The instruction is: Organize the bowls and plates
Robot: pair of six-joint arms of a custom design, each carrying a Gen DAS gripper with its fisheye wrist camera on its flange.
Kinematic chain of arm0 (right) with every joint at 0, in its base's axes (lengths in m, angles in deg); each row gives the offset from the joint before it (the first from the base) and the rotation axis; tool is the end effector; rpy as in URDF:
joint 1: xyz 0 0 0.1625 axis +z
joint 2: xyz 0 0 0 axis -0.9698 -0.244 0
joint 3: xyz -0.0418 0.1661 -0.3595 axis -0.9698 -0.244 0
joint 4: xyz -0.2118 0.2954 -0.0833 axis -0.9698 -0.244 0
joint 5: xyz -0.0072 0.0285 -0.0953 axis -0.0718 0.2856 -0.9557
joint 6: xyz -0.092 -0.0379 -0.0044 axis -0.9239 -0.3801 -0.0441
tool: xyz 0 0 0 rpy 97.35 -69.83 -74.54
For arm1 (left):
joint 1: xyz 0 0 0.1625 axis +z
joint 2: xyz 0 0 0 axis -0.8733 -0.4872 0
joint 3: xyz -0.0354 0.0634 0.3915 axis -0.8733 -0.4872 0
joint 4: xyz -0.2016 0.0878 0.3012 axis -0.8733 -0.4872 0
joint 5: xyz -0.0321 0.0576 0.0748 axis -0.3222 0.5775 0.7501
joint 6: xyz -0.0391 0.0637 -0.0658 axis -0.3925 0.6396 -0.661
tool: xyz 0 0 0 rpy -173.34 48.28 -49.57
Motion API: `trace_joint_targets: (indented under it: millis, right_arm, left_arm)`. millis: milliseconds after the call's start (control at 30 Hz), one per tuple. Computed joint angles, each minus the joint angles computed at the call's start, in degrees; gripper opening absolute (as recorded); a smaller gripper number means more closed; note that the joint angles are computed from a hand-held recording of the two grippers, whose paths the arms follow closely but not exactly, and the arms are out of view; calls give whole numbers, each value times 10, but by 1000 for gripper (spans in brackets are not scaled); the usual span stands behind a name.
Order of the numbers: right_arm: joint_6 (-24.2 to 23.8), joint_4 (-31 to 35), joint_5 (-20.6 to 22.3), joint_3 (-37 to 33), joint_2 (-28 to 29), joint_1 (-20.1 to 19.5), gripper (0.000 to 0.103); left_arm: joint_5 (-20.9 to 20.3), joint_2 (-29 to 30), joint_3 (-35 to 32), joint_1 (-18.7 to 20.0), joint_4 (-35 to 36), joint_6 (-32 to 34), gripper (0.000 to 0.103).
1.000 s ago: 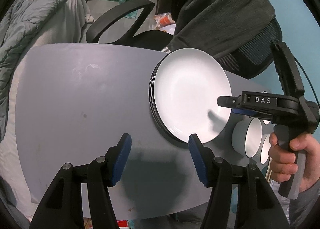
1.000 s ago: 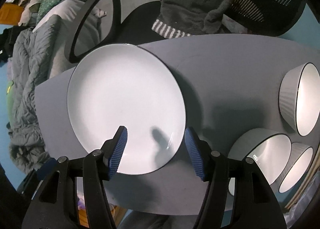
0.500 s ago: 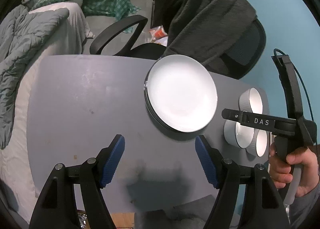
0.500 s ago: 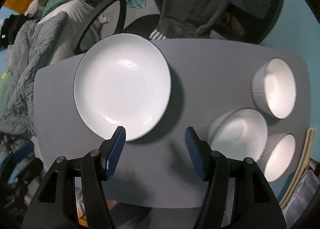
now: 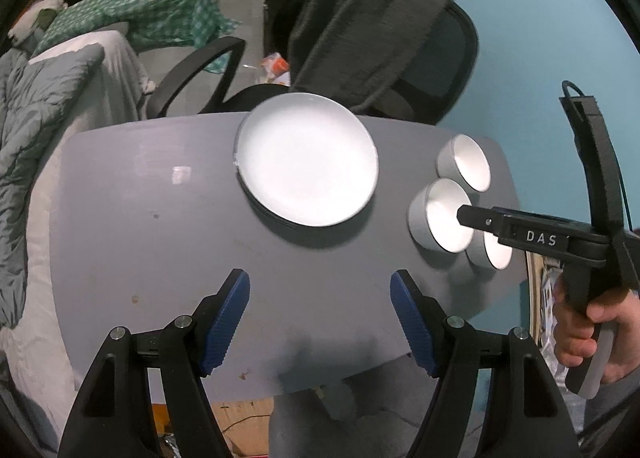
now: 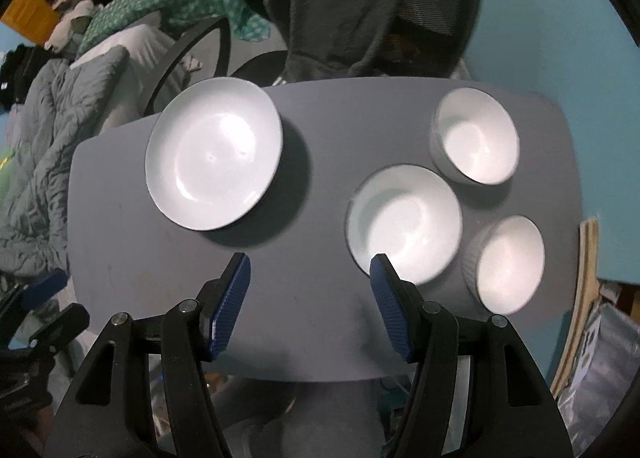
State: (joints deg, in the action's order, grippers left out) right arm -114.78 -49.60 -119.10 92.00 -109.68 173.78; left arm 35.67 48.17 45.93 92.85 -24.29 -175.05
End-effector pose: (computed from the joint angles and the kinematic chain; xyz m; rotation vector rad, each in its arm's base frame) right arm 0.1707 -0.7031 0.3801 0.8060 -2.3633 -0.2679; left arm -0.4845 -0.5314 0.0637 -0.5991 2.4695 -0.7106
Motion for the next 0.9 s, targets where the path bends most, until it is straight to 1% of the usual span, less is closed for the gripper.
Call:
trace_joint_targets:
  millis: [67, 167, 367, 500, 567, 700, 800, 900]
  right_arm:
    - [-6, -10, -6, 3, -8, -1, 62]
    - [-14, -28, -13, 10, -20, -2, 62]
    - [-26, -36, -20, -9, -26, -6, 62]
    - [-45, -48, -29, -22, -27, -8, 62]
    - [-47, -42, -28, -37, -22, -10, 62]
    - [-50, -9, -26, -96, 1, -16, 62]
    - [-52, 26, -26, -160, 29, -20, 62]
    - [-54, 67, -24, -236, 62, -25, 62]
  left_arm:
    - [-5, 9, -15, 0, -1, 20, 74]
    - [-7, 25, -46, -1, 16, 44, 74]
    - [-5, 62, -114, 2, 44, 85, 74]
    - [-2, 91, -167, 8, 54, 108, 74]
    - [-2, 107, -194, 10, 62, 117, 74]
    - [-3, 134, -243, 17, 72, 128, 74]
    - [-3, 162, -295, 22, 91, 135, 74]
    - [-2, 196, -362, 26, 124, 141, 74]
